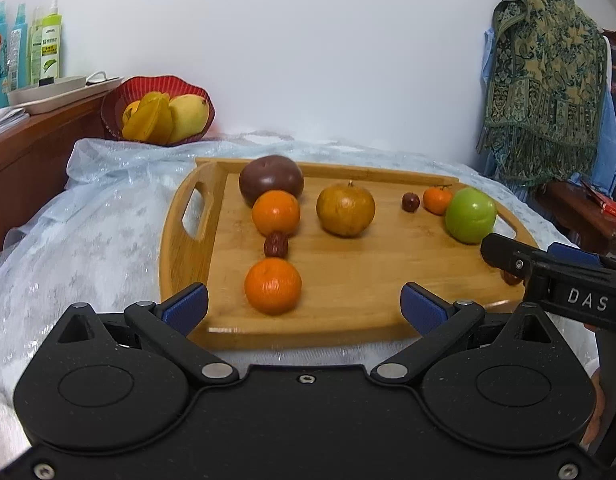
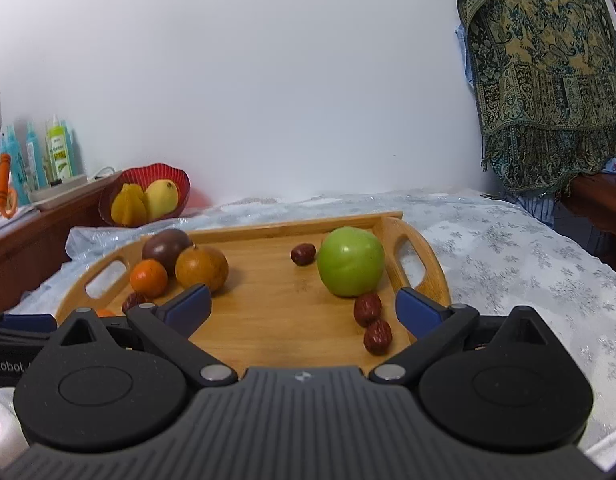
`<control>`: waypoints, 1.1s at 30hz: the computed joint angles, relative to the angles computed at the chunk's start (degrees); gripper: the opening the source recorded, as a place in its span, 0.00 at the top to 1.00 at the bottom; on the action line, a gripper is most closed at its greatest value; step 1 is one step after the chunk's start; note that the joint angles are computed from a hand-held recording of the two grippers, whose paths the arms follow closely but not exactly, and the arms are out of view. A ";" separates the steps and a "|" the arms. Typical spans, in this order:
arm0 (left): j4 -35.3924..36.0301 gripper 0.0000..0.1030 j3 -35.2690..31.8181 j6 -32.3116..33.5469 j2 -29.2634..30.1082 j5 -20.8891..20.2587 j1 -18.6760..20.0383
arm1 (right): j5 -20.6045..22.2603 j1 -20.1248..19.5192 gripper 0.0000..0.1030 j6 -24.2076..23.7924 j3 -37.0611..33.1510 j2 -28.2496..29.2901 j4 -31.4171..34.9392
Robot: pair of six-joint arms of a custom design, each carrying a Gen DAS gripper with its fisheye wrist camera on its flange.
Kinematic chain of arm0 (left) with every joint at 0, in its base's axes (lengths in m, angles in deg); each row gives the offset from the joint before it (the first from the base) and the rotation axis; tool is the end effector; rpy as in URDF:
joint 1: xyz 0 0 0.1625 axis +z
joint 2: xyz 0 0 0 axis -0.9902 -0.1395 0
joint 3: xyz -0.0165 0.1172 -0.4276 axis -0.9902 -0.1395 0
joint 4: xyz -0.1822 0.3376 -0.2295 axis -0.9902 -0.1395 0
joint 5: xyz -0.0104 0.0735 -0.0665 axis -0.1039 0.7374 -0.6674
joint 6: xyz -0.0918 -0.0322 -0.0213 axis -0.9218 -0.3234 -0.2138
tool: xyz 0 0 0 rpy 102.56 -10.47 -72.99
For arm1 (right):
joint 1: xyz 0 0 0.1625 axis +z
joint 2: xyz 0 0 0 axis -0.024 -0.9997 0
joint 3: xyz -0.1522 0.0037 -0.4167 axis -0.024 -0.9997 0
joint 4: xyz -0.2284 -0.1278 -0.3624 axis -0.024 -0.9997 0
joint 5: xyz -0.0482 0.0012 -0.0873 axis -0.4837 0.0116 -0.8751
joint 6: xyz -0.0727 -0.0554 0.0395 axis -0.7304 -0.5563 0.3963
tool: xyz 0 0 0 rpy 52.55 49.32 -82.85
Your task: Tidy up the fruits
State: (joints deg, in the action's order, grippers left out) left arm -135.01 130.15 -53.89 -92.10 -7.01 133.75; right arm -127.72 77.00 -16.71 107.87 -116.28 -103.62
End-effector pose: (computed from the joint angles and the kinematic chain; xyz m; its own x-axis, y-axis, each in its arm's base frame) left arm -0.2287 -0.6532 -0.0471 -0.7556 -0.3112 -0.5764 0.4042 0.4708 -0.7842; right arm -0.0208 -0.7366 0.1755 -0.6939 -0.4906 0.5270 -0.7126 0.3628 -0.6005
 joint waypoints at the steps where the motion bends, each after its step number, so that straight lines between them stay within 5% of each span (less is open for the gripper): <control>1: 0.28 0.01 0.37 -0.59 -0.10 0.04 0.01 | 0.11 -0.13 0.00 -0.34 0.39 -0.14 -0.29; 33: 9.19 0.01 6.04 -14.74 -0.93 3.79 -0.59 | -3.85 -2.17 0.00 -1.40 5.31 -1.61 -2.27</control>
State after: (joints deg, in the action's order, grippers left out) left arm -125.83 136.18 -68.63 -93.03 -3.23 133.16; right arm -131.57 74.83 -18.12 113.18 -117.89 -105.89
